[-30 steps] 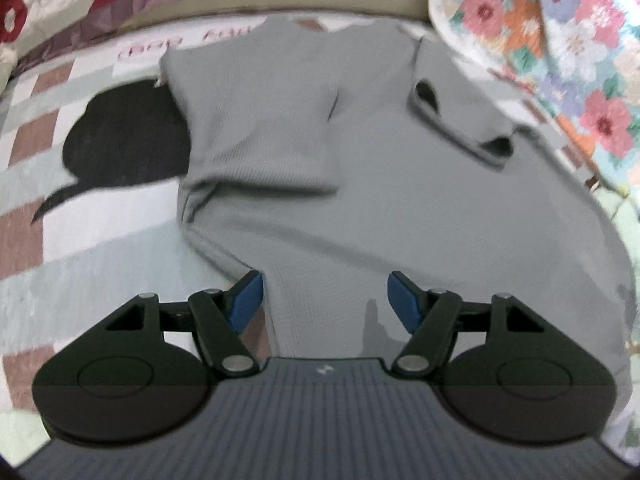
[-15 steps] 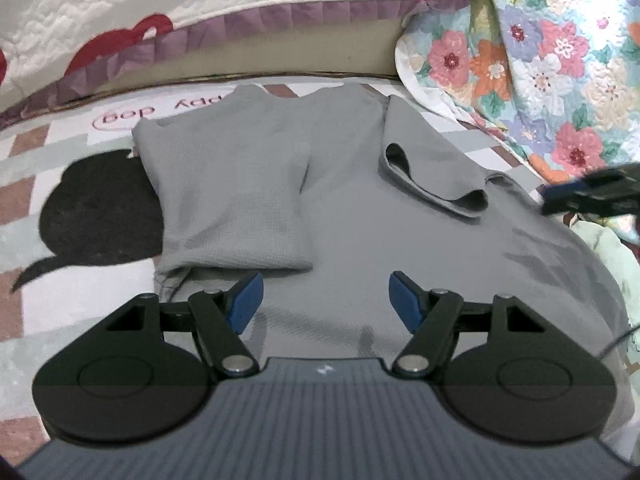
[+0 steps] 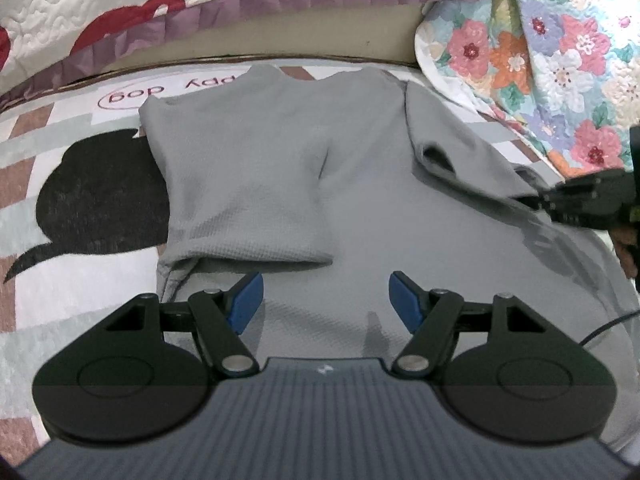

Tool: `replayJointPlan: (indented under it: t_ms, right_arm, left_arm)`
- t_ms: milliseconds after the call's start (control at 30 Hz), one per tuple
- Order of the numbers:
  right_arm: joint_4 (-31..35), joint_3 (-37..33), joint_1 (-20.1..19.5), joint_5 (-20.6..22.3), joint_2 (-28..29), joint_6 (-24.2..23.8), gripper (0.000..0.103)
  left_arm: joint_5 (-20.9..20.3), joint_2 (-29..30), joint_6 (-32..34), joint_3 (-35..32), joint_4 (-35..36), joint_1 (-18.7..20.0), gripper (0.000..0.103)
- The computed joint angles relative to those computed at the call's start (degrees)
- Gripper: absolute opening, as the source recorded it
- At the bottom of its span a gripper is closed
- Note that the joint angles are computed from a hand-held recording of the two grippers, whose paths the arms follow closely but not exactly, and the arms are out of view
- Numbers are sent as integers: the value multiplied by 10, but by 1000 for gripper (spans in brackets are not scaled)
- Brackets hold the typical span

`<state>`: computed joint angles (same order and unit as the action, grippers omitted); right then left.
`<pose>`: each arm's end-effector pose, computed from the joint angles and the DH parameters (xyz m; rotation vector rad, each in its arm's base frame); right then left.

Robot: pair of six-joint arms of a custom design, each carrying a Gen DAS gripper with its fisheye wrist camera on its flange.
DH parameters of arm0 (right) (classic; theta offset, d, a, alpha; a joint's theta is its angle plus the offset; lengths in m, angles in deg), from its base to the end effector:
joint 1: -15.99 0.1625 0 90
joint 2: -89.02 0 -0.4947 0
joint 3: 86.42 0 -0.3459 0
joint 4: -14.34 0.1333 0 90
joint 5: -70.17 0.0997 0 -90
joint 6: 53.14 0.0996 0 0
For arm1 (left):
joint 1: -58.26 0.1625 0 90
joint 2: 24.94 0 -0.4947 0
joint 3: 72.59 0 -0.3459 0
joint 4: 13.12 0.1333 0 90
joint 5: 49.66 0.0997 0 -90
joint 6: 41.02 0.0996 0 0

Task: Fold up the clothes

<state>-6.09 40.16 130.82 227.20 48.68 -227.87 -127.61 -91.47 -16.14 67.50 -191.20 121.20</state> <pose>0.1741 -0.2772 0.0613 0.0598 -2.0115 0.7549 -0.0520 -0.4404 0.2152 1.2405 2.6363 -0.3769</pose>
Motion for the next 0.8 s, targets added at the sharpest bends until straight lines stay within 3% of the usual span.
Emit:
replayJointPlan:
  t_ms: [167, 267, 333, 367, 433, 500, 600, 700, 800]
  right_arm:
    - [12, -9, 0, 17, 27, 24, 8]
    - [114, -26, -1, -23, 23, 96, 13]
    - [106, -1, -14, -123, -41, 103, 27]
    - [93, 15, -25, -182, -78, 103, 27]
    - [10, 61, -48, -285, -156, 65, 34]
    - [-30, 75, -71, -331, -197, 32, 42]
    - [-12, 36, -94, -313, -208, -17, 45]
    - [47, -38, -104, -236, -173, -57, 45]
    - [75, -99, -136, -200, -167, -115, 45]
  left_arm:
    - [7, 7, 3, 1, -3, -3, 69]
    - [11, 5, 4, 4, -7, -4, 69]
    - [9, 1, 1, 4, -10, -1, 69]
    - [7, 0, -1, 2, -10, 2, 69]
    - [2, 1, 0, -2, -21, 9, 69]
    - [5, 6, -7, -12, -31, 16, 69]
    - [10, 16, -7, -27, -61, 28, 69]
    - [18, 31, -6, -69, -49, 43, 69]
    - [22, 56, -7, -133, -23, 58, 69]
